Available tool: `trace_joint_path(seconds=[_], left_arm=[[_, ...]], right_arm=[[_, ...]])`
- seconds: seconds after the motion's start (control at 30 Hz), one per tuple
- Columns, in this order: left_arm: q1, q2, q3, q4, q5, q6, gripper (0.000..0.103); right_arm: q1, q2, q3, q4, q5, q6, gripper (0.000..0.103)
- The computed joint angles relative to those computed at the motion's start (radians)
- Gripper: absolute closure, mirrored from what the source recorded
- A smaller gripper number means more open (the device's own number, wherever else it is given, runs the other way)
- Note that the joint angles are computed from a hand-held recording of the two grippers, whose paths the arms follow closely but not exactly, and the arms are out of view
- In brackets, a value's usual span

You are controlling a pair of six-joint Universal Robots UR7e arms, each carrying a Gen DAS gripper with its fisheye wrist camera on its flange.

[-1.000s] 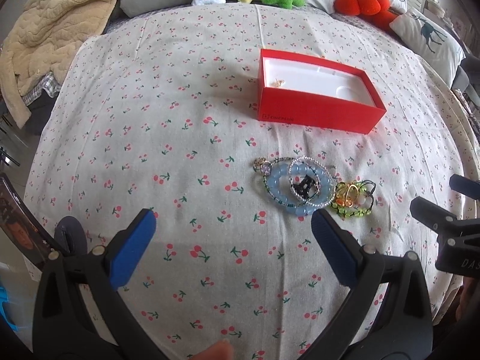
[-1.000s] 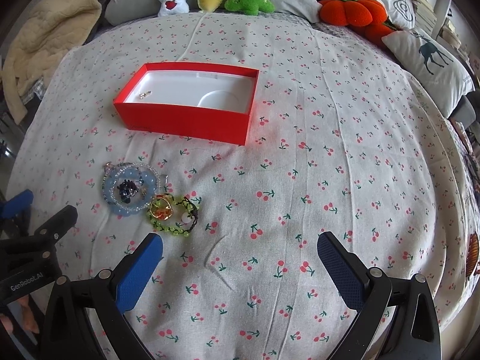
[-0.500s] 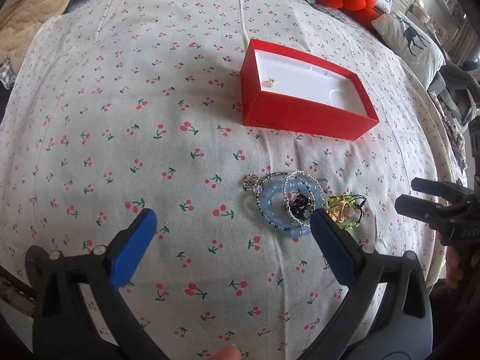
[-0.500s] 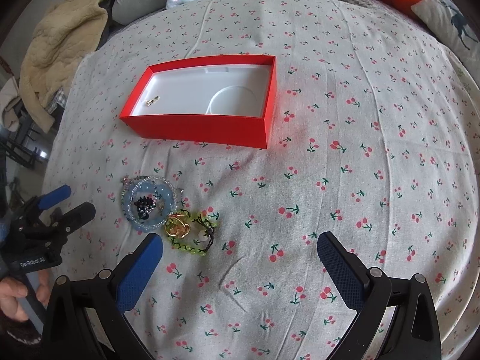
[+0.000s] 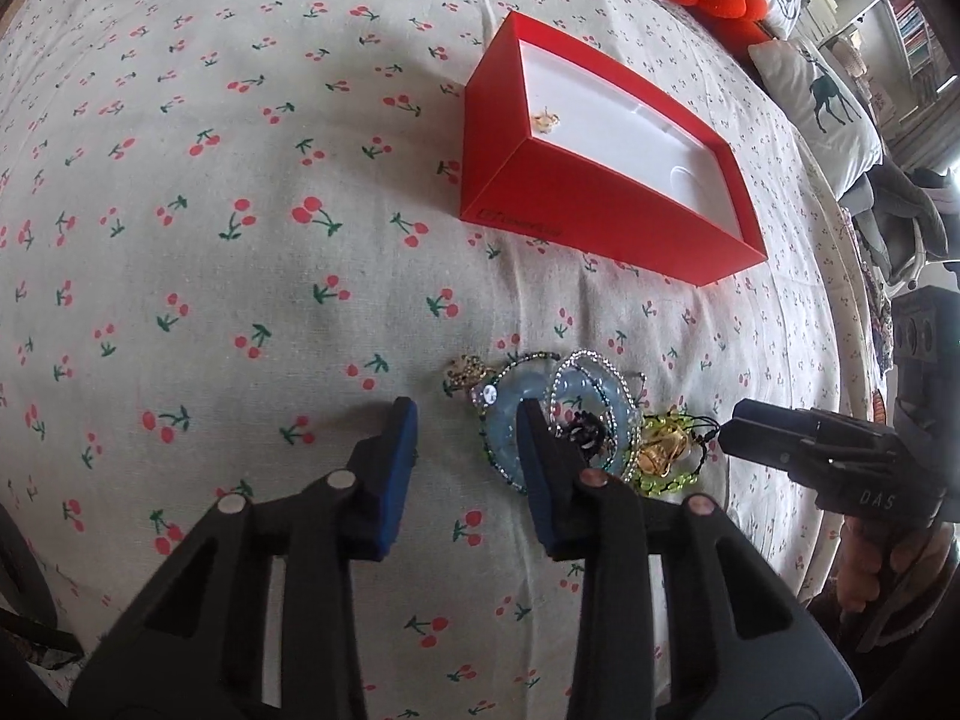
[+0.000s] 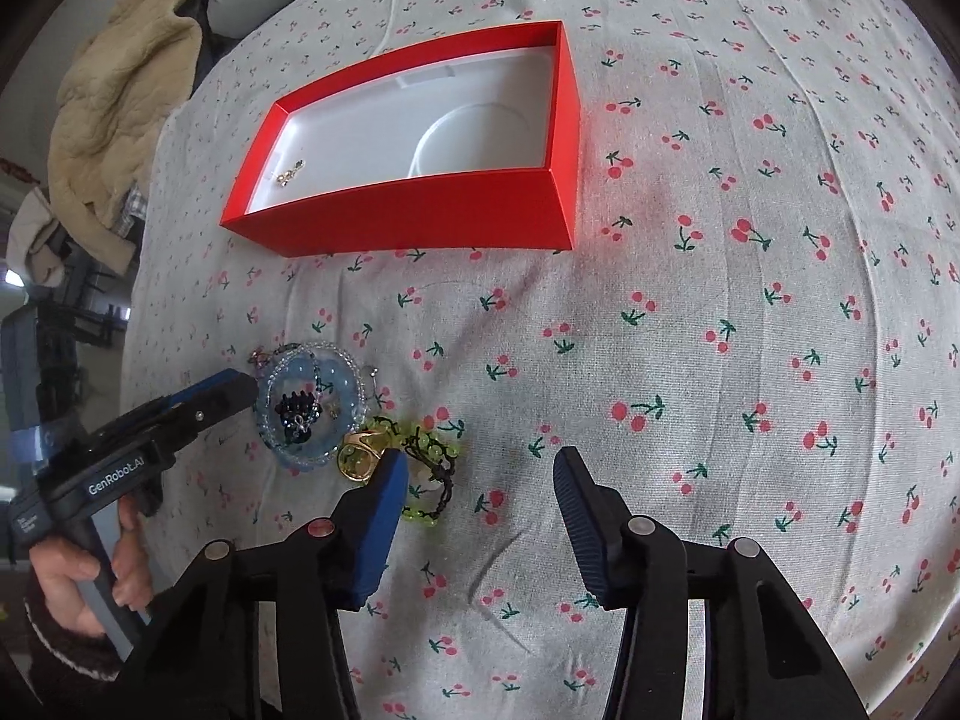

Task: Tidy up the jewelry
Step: 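Grasp the thin multicolor beaded bracelet with the left tool while the right tool grasps the green beaded bracelet, then lift the multicolor bracelet with the left tool while the right tool lifts the green bracelet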

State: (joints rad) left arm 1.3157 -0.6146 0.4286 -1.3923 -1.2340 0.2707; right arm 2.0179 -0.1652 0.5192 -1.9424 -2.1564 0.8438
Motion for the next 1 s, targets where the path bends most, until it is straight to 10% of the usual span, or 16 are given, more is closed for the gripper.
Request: trace_joint_path(seconds=[0.4, 0.93, 1.0], left_arm=[[-0.022, -0.038, 0.119, -0.12, 0.055, -0.007, 0.095], [-0.046, -0.156, 0.291, -0.247, 0.004, 0.057, 0.103], [-0.04, -0.15, 0.279, -0.238, 0.008, 0.048, 0.101]], right_arm=[[-0.009, 0.087, -0.159, 0.118, 0.005, -0.001, 0.094], [0.035, 0.053, -0.112, 0.043, -0.084, -0.041, 0.098], [0.03, 0.073, -0.149, 0.087, -0.082, -0.011, 0.086]])
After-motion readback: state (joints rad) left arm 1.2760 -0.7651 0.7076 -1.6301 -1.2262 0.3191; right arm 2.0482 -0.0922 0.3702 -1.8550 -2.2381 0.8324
